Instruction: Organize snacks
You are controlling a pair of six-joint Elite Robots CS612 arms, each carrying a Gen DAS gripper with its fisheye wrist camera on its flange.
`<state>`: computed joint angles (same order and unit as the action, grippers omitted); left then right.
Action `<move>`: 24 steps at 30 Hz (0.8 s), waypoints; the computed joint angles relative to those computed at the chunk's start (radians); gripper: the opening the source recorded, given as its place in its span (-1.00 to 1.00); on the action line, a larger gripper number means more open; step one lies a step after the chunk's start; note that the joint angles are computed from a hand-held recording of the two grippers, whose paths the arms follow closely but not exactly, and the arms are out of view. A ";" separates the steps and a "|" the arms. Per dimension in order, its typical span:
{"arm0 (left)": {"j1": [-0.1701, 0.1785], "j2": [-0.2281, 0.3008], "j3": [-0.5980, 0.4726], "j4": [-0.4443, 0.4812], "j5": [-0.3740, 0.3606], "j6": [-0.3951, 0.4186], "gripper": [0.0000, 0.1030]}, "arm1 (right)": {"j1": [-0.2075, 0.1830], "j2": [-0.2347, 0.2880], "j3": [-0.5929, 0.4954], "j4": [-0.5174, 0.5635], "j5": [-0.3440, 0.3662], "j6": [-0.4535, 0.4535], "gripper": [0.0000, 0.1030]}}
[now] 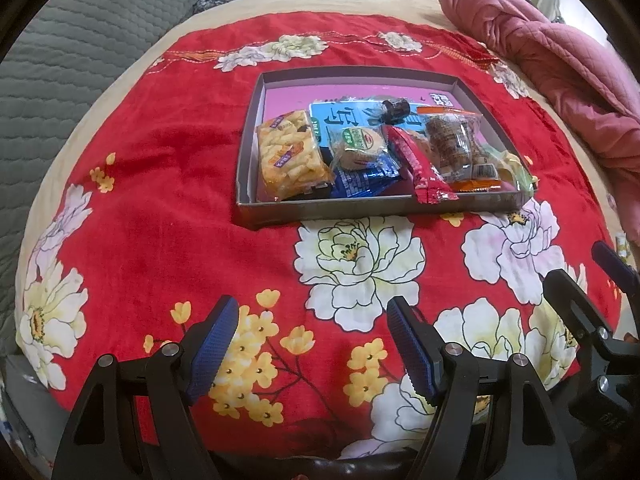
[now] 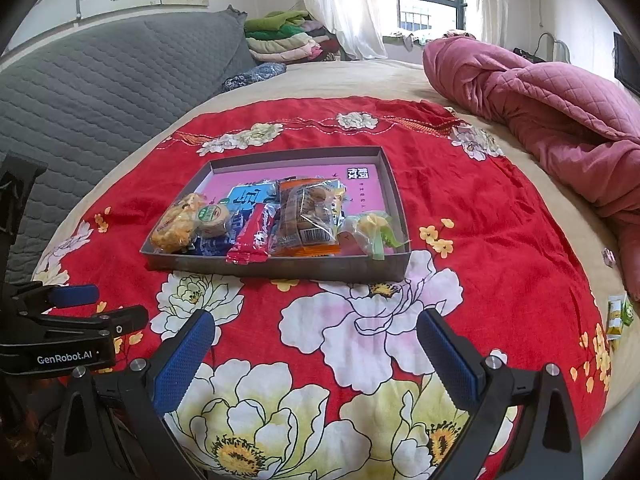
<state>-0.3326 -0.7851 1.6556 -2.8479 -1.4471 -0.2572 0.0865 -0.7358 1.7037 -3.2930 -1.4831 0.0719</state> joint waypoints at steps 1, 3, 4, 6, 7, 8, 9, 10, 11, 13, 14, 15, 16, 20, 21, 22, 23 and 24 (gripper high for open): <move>0.000 0.000 -0.001 0.002 -0.001 -0.001 0.51 | 0.000 0.000 0.000 0.000 -0.001 -0.002 0.98; 0.000 0.001 -0.001 0.001 0.000 -0.001 0.51 | 0.000 0.001 0.000 -0.001 0.001 -0.002 0.98; 0.001 0.001 0.000 0.001 0.000 -0.002 0.51 | -0.001 0.001 0.000 0.000 0.000 -0.002 0.98; 0.001 0.002 0.001 0.002 -0.002 -0.004 0.51 | -0.001 0.000 0.000 0.005 0.001 -0.002 0.98; 0.001 0.003 0.001 0.004 -0.003 -0.005 0.51 | 0.000 0.001 -0.002 0.007 0.000 -0.002 0.98; 0.002 0.005 0.000 0.005 -0.006 -0.007 0.51 | -0.001 0.001 -0.001 0.008 0.003 -0.003 0.98; 0.003 0.007 -0.001 0.008 -0.011 -0.009 0.51 | -0.001 0.002 -0.002 0.010 0.004 -0.004 0.98; 0.004 0.010 -0.003 0.014 -0.015 -0.011 0.51 | -0.001 0.004 -0.004 0.013 0.004 -0.004 0.98; 0.004 0.012 -0.004 0.016 -0.017 -0.011 0.51 | -0.001 0.006 -0.005 0.017 0.004 -0.004 0.98; 0.004 0.017 -0.004 0.011 -0.025 -0.007 0.51 | -0.002 0.010 -0.010 0.023 0.006 -0.004 0.98; 0.005 0.019 -0.004 0.008 -0.030 -0.006 0.51 | -0.002 0.012 -0.011 0.025 0.007 -0.003 0.98; 0.006 0.021 -0.004 0.001 -0.044 -0.003 0.51 | -0.002 0.015 -0.014 0.029 0.007 -0.002 0.98; 0.007 0.023 -0.002 -0.007 -0.058 -0.002 0.51 | -0.002 0.017 -0.017 0.033 0.008 -0.002 0.98; 0.009 0.032 0.004 -0.065 -0.086 0.011 0.51 | -0.001 0.029 -0.030 0.049 0.008 -0.001 0.98; 0.009 0.033 0.006 -0.078 -0.089 0.012 0.51 | -0.001 0.032 -0.033 0.053 0.010 0.000 0.98; 0.008 0.035 0.007 -0.098 -0.093 0.018 0.51 | -0.001 0.035 -0.037 0.057 0.011 0.001 0.98; 0.009 0.036 0.006 -0.108 -0.094 0.021 0.51 | -0.001 0.037 -0.040 0.060 0.011 0.004 0.98; 0.009 0.038 0.004 -0.117 -0.093 0.022 0.51 | -0.003 0.040 -0.042 0.063 0.013 0.007 0.97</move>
